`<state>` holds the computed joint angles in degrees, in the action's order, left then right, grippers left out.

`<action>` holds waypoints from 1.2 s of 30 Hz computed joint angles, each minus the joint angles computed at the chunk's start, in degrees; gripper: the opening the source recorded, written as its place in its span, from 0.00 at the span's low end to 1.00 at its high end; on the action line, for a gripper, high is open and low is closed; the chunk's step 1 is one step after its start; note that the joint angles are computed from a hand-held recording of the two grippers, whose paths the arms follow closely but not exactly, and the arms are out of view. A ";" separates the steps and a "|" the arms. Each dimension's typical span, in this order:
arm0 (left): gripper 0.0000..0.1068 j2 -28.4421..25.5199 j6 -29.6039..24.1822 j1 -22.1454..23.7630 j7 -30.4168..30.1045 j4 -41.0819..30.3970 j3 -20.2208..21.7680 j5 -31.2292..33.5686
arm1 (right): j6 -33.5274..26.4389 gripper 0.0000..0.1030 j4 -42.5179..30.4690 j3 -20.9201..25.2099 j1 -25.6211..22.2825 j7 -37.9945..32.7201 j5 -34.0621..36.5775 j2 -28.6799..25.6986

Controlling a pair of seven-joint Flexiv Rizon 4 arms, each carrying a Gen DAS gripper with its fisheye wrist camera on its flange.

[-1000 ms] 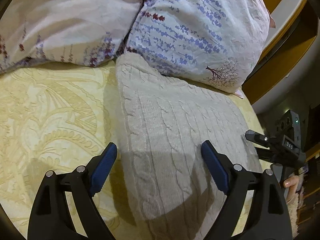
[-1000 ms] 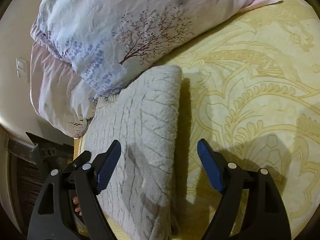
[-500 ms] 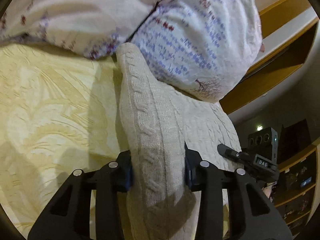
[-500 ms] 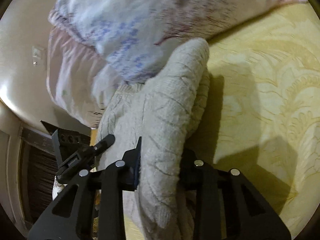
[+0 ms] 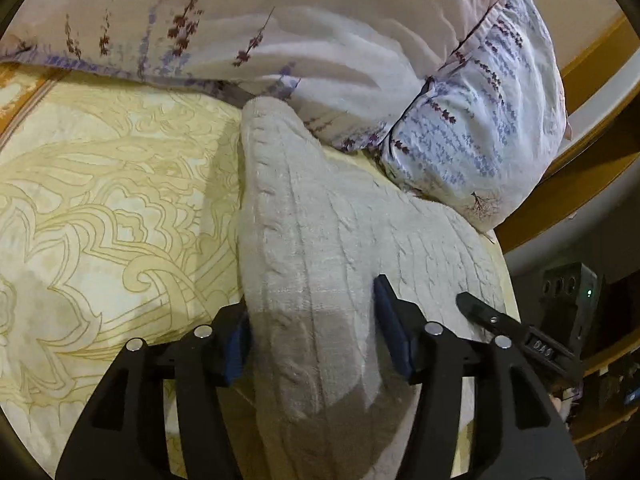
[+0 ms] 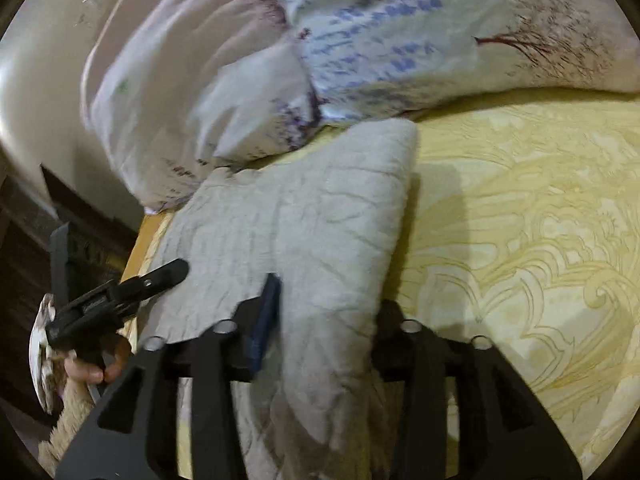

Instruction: Fold small clothes

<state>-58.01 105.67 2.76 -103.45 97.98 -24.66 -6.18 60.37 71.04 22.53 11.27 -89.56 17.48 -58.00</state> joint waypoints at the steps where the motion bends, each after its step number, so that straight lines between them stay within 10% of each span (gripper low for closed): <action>1: 0.54 1.00 -0.03 -1.76 -0.29 0.07 1.97 -0.84 | 2.46 0.53 1.98 -1.75 0.81 0.90 -0.44 1.36; 6: 0.54 6.75 8.45 -17.21 -1.57 3.86 19.43 -7.03 | 16.54 0.54 11.46 3.54 -3.77 -5.08 -1.18 6.46; 10: 0.61 6.77 13.81 -17.65 1.88 4.92 17.54 -3.26 | 10.37 0.52 12.16 10.40 -7.69 -12.96 -2.73 6.24; 13: 0.62 5.39 9.93 -16.48 4.08 3.17 15.04 -2.04 | 7.94 0.49 11.74 2.10 -0.67 -7.44 -5.23 6.43; 17: 0.62 3.55 6.45 -26.03 7.32 -0.31 24.33 -10.44 | 11.26 0.48 13.41 -0.50 1.17 -4.32 -6.10 7.25; 24: 0.86 7.62 12.59 -37.00 10.60 9.45 32.70 -23.16 | 28.07 0.96 29.54 -11.47 10.65 2.75 -11.48 15.99; 29: 0.92 7.98 12.28 -44.20 14.48 14.49 35.62 -36.31 | 29.89 0.98 37.37 -27.11 24.72 13.96 -15.12 18.61; 36: 0.95 5.87 6.91 -52.88 22.74 13.82 40.01 -53.76 | 27.76 0.98 39.92 -27.06 25.90 20.69 -18.89 18.81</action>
<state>-52.14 112.58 -50.11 -80.72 111.81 15.35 -59.95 88.13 110.96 -4.53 37.18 -68.87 -1.41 -39.19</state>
